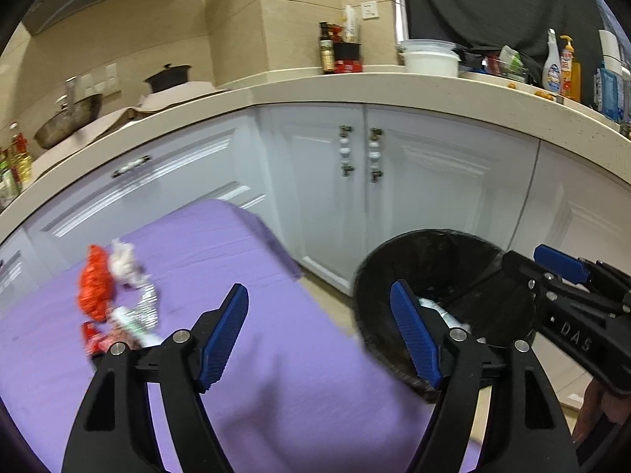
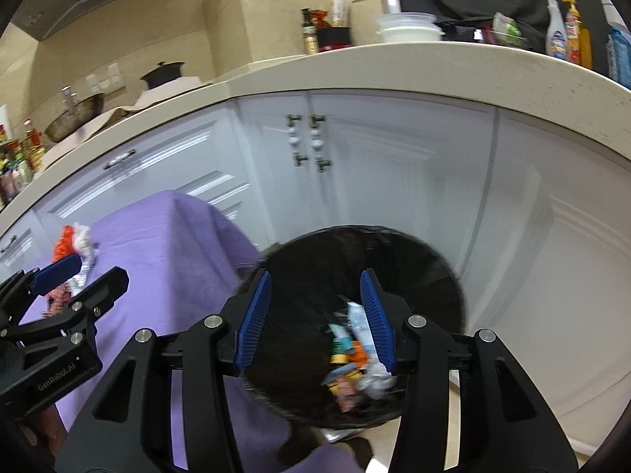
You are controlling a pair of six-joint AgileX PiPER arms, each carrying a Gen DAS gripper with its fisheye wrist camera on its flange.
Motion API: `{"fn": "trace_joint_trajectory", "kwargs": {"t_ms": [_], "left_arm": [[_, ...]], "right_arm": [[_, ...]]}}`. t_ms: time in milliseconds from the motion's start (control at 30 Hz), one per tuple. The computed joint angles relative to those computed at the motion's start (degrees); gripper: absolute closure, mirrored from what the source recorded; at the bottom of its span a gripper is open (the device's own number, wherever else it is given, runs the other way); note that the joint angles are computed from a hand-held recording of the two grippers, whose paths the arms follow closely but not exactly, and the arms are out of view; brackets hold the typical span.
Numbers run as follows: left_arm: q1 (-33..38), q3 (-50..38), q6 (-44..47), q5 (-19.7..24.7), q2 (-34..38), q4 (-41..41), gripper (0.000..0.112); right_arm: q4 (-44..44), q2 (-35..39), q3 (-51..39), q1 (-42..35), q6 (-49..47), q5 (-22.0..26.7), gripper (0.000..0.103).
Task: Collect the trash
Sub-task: 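Grasp the checkered ribbon with the right tool while the left tool grasps the red cylinder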
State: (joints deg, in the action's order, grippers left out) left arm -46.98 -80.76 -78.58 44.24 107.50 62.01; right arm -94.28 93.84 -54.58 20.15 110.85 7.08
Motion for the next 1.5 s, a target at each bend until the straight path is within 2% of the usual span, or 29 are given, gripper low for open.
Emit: {"fn": "trace_joint_trajectory", "kwargs": {"t_ms": [433, 667, 833, 1000, 1200, 1267, 1500], "left_arm": [[4.08, 25.61, -10.24, 4.26, -19.55, 3.04, 0.04], [9.32, 34.95, -12.05, 5.51, -28.05, 1.97, 0.04], [13.47, 39.23, -12.4, 5.09, -32.86, 1.37, 0.04], [18.03, 42.15, -11.78, 2.42, -36.17, 0.88, 0.04], [21.65, 43.6, -10.25, -0.85, -37.28, -0.02, 0.039], [22.78, 44.08, -9.9, -2.12, -37.49, -0.07, 0.039], [24.1, 44.12, -9.36, -4.17, -37.03, -0.64, 0.039]], "right_arm": [[35.46, 5.56, -10.66, 15.81, -34.2, 2.22, 0.057], [59.98, 13.26, -23.1, 23.09, -59.83, 5.76, 0.057], [73.11, 19.22, -32.26, 26.39, -73.59, 9.65, 0.057], [80.05, 24.82, -40.85, 28.4, -81.23, 15.08, 0.057], [82.42, 30.84, -50.41, 29.74, -84.55, 22.31, 0.058], [83.43, 31.9, -52.26, 29.82, -85.94, 23.77, 0.069], [85.03, 32.58, -53.49, 29.81, -88.29, 24.59, 0.082]]}}
